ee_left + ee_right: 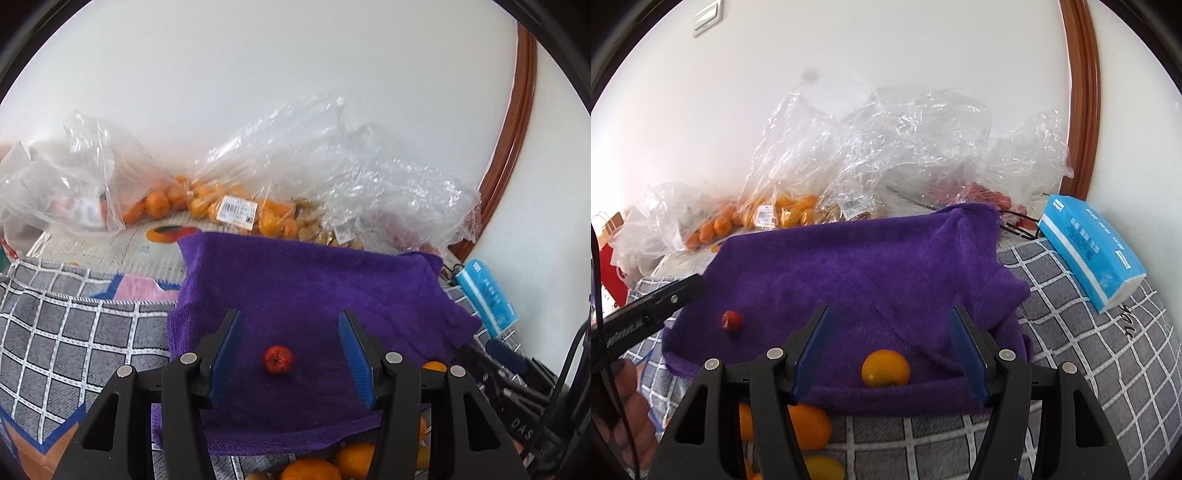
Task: Organize fruits
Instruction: 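Grasp the large leafy orange with the left tool while the right grasps a yellow fruit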
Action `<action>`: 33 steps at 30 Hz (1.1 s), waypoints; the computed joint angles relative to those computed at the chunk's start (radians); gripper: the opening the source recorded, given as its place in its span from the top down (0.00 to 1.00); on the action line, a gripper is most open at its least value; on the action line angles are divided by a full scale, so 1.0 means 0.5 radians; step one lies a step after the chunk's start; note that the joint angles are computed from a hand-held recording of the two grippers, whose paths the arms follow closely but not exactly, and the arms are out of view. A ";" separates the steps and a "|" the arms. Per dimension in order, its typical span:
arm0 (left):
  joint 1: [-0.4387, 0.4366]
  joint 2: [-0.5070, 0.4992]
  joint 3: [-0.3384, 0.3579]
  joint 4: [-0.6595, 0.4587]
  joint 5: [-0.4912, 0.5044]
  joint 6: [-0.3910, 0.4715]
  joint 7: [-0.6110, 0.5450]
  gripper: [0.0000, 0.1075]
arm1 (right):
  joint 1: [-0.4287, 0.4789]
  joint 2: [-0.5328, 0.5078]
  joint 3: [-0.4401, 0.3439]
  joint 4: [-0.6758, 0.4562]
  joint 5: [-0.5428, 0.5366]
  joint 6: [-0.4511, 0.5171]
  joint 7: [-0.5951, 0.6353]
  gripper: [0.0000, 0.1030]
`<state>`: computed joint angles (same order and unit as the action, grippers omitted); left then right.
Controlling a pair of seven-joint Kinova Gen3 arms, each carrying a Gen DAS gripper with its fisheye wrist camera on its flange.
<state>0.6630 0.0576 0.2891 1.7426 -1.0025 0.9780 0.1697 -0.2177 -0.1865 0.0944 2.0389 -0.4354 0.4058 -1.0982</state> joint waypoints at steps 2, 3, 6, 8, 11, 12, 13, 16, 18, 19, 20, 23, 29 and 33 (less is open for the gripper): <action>0.041 -0.019 -0.014 -0.004 -0.019 0.017 -0.008 0.53 | 0.013 -0.039 -0.004 -0.004 0.035 0.076 -0.055 0.37; 0.006 -0.043 0.011 0.004 0.002 -0.023 -0.030 0.53 | 0.018 -0.056 0.006 -0.006 0.017 0.125 -0.043 0.37; 0.005 -0.034 0.020 -0.062 0.076 0.051 -0.155 0.53 | 0.030 -0.103 0.012 -0.002 0.020 0.225 -0.064 0.37; -0.009 -0.019 0.039 -0.137 0.170 0.158 -0.279 0.53 | 0.058 -0.142 -0.023 0.003 0.071 0.284 -0.122 0.37; -0.041 -0.100 0.021 -0.094 0.307 0.111 -0.314 0.53 | 0.057 -0.218 -0.045 0.046 0.112 0.320 -0.172 0.37; -0.063 -0.130 0.021 -0.070 0.361 0.084 -0.335 0.53 | 0.048 -0.249 -0.054 0.077 0.126 0.308 -0.179 0.37; -0.083 -0.152 0.031 -0.056 0.420 0.090 -0.367 0.53 | 0.025 -0.280 -0.049 0.112 0.126 0.292 -0.174 0.37; -0.105 -0.197 0.099 0.001 0.477 0.188 -0.366 0.53 | -0.109 -0.316 0.064 0.183 0.033 0.320 -0.100 0.37; -0.107 -0.235 0.151 0.051 0.492 0.255 -0.338 0.52 | -0.157 -0.325 0.096 0.227 -0.020 0.330 -0.060 0.37; -0.111 -0.250 0.171 0.064 0.506 0.282 -0.334 0.52 | -0.171 -0.331 0.095 0.258 -0.036 0.318 -0.045 0.39; -0.116 -0.273 0.187 0.087 0.526 0.297 -0.330 0.52 | -0.173 -0.337 0.082 0.282 -0.037 0.304 -0.041 0.42; -0.144 -0.345 0.239 0.155 0.576 0.320 -0.310 0.52 | -0.087 -0.338 -0.059 0.347 0.060 0.212 -0.161 0.51; -0.230 -0.462 0.332 0.267 0.663 0.224 -0.238 0.52 | -0.139 -0.191 0.043 0.296 0.055 0.257 -0.211 0.60; -0.284 -0.493 0.407 0.292 0.701 0.104 -0.278 0.52 | -0.092 -0.131 0.021 0.269 0.029 0.297 -0.160 0.72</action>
